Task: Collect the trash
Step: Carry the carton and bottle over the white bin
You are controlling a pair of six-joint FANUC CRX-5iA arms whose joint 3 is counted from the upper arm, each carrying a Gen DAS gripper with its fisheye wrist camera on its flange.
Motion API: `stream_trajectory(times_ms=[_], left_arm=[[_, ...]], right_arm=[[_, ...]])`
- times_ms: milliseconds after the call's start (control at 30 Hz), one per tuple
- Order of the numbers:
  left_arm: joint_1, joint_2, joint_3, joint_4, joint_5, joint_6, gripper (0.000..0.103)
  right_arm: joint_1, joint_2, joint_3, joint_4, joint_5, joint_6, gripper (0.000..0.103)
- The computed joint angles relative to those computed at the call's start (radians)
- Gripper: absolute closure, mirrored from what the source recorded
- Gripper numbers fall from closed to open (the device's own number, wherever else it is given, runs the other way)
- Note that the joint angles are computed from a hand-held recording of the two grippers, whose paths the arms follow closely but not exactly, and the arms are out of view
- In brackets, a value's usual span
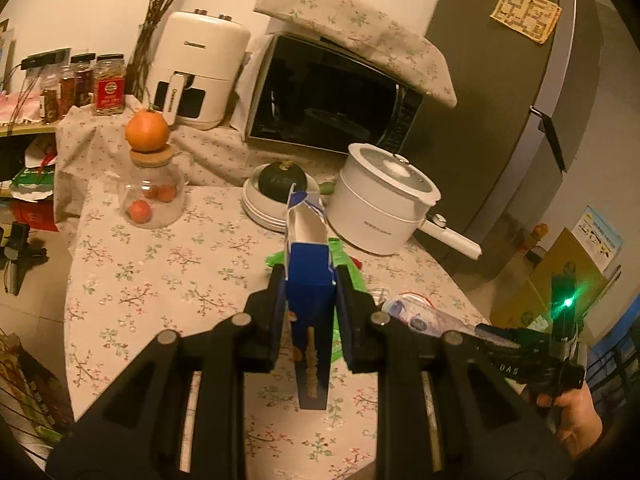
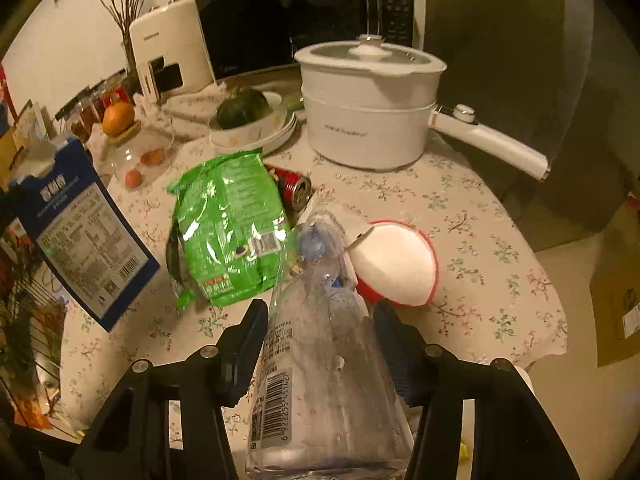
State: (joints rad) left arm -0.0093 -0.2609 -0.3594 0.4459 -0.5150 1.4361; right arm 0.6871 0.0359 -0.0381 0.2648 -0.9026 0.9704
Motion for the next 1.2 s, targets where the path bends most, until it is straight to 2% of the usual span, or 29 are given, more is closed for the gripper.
stream_trajectory(times_ms=[267,667,900,1200], left_arm=[[-0.048,0.022,-0.007,0.077,0.017,-0.068,0.078],[-0.204,0.118,0.032,0.208,0.023,-0.196,0.078],[-0.306,0.190,0.048,0.328,0.013,-0.293,0.078],[-0.428,0.275,0.065,0.401,0.024,-0.390,0.078]], right_arm=[[-0.028,-0.046,-0.031,0.011,0.019,-0.040,0.047],[-0.085,-0.177,-0.152,0.049,-0.012,-0.074,0.047],[-0.149,-0.273,-0.228,0.031,-0.067,-0.084,0.047],[-0.199,-0.361,-0.299,0.009,-0.150,-0.081,0.047]])
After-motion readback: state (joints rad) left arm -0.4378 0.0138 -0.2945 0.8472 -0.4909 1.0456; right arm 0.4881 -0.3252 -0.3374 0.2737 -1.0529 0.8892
